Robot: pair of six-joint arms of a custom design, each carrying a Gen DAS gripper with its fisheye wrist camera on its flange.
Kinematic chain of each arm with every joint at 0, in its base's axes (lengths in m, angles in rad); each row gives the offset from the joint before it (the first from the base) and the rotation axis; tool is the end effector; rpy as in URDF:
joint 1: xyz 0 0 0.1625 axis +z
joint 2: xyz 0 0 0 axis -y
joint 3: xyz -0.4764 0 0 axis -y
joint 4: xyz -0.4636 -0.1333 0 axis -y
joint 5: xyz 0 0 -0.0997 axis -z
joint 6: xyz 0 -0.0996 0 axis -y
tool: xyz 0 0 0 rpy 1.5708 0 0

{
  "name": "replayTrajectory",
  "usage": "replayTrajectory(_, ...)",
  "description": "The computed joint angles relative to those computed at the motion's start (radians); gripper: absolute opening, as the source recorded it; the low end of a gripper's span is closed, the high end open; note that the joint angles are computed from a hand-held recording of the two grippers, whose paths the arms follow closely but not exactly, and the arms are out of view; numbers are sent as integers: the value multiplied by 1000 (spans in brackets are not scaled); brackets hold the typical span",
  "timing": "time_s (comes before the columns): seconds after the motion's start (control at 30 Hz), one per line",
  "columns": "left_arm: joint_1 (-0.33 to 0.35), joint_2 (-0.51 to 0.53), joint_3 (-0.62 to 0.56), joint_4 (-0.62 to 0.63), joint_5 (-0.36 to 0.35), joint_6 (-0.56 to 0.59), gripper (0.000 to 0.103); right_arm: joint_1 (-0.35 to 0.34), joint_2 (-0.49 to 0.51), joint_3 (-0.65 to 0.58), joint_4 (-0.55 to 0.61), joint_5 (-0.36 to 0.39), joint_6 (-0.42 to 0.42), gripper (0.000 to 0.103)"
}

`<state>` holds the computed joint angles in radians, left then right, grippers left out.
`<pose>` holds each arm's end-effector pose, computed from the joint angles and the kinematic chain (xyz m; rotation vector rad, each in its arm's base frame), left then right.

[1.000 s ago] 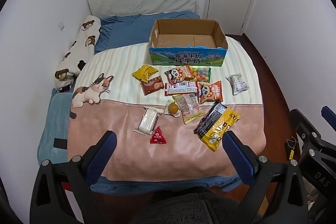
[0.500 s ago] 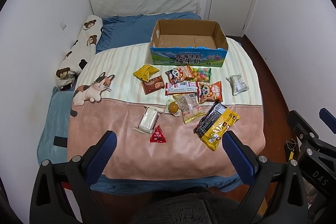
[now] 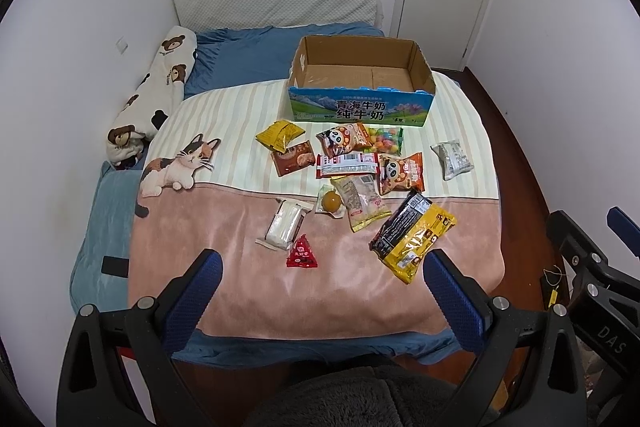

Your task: Organize snacks

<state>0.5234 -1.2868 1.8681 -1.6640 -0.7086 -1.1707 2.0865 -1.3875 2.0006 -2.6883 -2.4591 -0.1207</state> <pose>-0.3967 -0.4702 0.2612 0.1188 2.2658 -0.6782 0.3365 -0.4801 0.3573 0.4419 -2.2234 0.7786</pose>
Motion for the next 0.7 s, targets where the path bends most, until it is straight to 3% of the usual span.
replayTrajectory(0.7, 11, -27, 16, -6, 15, 4, 103, 5, -2, 1, 10, 19, 24, 103)
